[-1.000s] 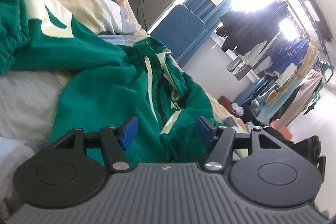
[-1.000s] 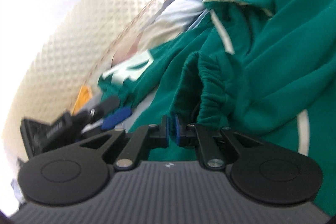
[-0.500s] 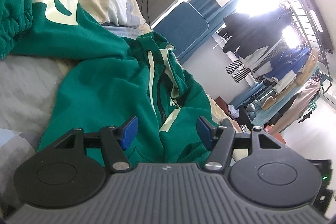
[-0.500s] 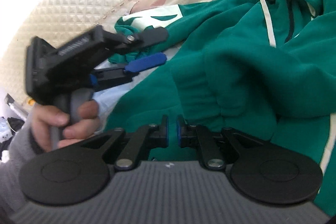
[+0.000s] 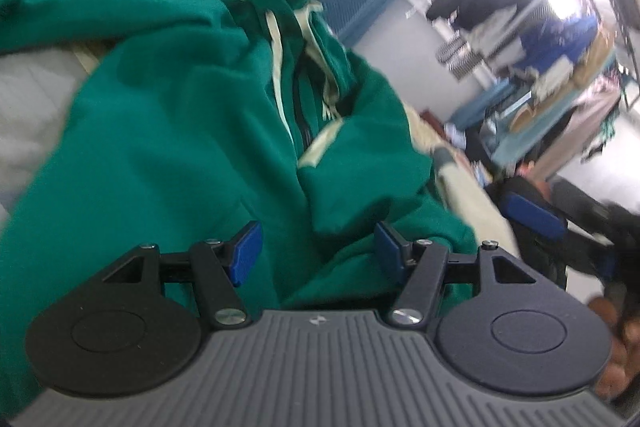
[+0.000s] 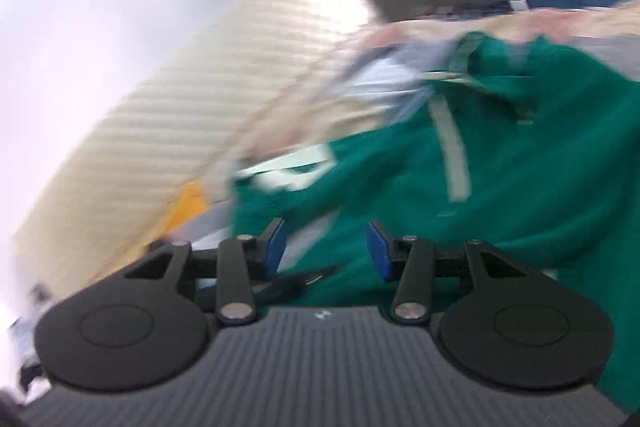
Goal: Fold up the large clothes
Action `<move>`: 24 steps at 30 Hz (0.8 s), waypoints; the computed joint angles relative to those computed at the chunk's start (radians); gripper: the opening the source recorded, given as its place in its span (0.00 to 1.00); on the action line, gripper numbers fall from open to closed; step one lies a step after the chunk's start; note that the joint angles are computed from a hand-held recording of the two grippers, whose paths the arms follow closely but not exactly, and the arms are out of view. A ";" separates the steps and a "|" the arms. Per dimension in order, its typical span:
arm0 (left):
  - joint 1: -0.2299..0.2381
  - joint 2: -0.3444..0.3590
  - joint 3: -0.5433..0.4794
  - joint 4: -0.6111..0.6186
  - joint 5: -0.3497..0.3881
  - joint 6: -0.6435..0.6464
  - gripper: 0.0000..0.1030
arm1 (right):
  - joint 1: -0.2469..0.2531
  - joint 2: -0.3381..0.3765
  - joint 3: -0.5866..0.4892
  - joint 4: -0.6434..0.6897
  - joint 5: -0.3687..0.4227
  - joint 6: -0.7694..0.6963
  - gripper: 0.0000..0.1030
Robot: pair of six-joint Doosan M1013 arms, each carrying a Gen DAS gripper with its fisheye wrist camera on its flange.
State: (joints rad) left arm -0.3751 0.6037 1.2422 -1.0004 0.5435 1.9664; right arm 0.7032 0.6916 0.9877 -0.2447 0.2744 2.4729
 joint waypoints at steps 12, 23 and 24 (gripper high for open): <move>-0.024 0.031 -0.049 0.143 0.123 -0.032 0.65 | 0.016 0.160 -0.274 -0.155 0.528 0.164 0.46; -0.022 0.057 -0.079 0.114 0.214 -0.044 0.65 | 0.011 0.197 -0.326 -0.134 0.699 0.242 0.43; -0.025 0.056 -0.079 0.128 0.209 -0.054 0.61 | 0.011 0.192 -0.315 -0.136 0.694 0.250 0.44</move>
